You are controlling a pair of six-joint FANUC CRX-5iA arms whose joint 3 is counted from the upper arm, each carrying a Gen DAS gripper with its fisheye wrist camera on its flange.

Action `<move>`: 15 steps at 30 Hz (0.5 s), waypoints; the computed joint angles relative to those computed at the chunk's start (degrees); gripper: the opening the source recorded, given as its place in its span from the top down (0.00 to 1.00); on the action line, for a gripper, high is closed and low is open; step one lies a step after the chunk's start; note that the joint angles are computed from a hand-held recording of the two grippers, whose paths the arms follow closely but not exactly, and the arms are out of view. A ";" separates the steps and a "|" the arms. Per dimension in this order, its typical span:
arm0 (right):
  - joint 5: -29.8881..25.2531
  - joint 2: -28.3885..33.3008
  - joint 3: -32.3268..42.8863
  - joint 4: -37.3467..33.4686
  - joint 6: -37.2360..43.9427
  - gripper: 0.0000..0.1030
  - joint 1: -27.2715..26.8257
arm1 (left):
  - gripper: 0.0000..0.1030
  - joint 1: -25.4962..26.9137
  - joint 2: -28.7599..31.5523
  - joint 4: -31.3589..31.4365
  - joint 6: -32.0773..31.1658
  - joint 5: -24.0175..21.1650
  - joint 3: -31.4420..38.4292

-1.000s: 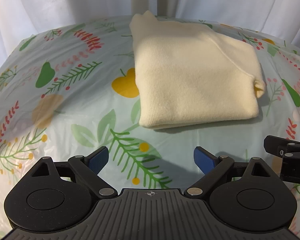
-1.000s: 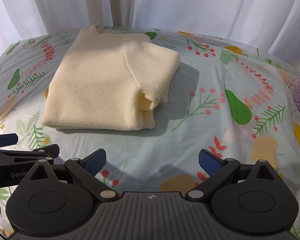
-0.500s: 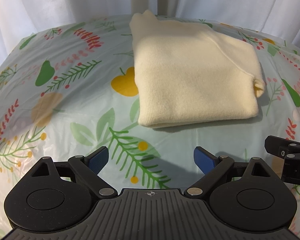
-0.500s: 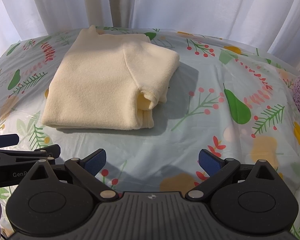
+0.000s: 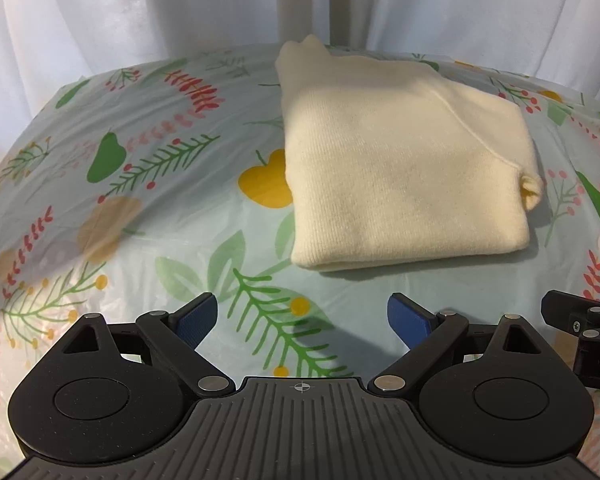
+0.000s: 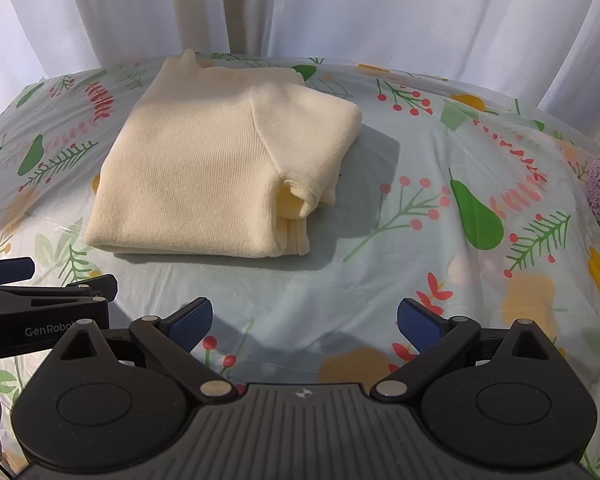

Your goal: Fold small clothes

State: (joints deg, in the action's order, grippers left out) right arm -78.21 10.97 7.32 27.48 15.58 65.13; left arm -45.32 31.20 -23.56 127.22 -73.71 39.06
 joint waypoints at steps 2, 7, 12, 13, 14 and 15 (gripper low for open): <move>-0.02 -0.02 -0.02 -0.01 0.12 0.04 -0.07 | 0.07 -0.25 0.24 -0.50 -0.56 -0.25 0.42; 0.05 -0.06 -0.04 0.03 0.19 0.04 -0.11 | 0.07 -0.04 0.56 0.97 -2.04 -0.14 0.57; -0.05 0.00 0.14 0.11 0.89 0.04 -0.21 | 0.07 0.30 0.37 2.05 -2.07 0.26 0.17; -0.12 0.04 0.17 0.23 0.90 0.04 -0.17 | 0.07 0.48 0.28 2.55 -2.11 0.48 -0.02; -0.13 0.04 0.14 0.34 0.90 0.04 -0.17 | 0.07 0.66 0.15 3.16 -2.16 0.80 -0.32; -0.11 -0.01 0.06 0.42 0.86 0.04 -0.17 | 0.07 0.78 0.06 3.67 -2.22 1.04 -0.51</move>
